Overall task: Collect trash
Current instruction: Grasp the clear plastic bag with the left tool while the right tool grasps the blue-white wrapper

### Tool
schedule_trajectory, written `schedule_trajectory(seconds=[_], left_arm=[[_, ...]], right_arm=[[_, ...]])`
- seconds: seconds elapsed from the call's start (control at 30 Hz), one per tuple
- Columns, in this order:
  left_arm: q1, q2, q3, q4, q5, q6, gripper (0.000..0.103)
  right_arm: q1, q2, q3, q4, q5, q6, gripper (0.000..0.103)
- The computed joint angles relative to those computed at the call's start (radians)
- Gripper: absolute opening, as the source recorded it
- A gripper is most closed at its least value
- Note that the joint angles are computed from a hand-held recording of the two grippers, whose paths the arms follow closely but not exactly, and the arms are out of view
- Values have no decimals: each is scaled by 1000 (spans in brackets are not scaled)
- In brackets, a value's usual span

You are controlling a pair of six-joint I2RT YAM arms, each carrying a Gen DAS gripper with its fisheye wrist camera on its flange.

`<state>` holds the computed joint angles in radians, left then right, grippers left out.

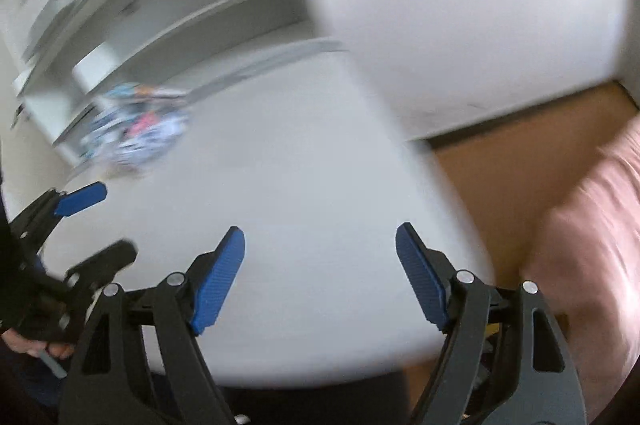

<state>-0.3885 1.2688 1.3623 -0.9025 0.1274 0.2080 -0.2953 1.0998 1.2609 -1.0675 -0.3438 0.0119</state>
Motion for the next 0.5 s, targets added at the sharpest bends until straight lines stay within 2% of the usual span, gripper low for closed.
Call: schedule_trajectory(seconds=[0.13,0.27,0.4,0.5], left_arm=[[295,53,23,8,59,80,91],[508,148,77,19,142,156,91],[599,216,110,14,208,191,91],[600,244,114,23,208,194,91]], right_arm=[[317,219,164,93,106,195,81],[440,455,366,101,117,303,81],[465,658,576,47,73,400,81],[477,758,677,20,58,449,81]])
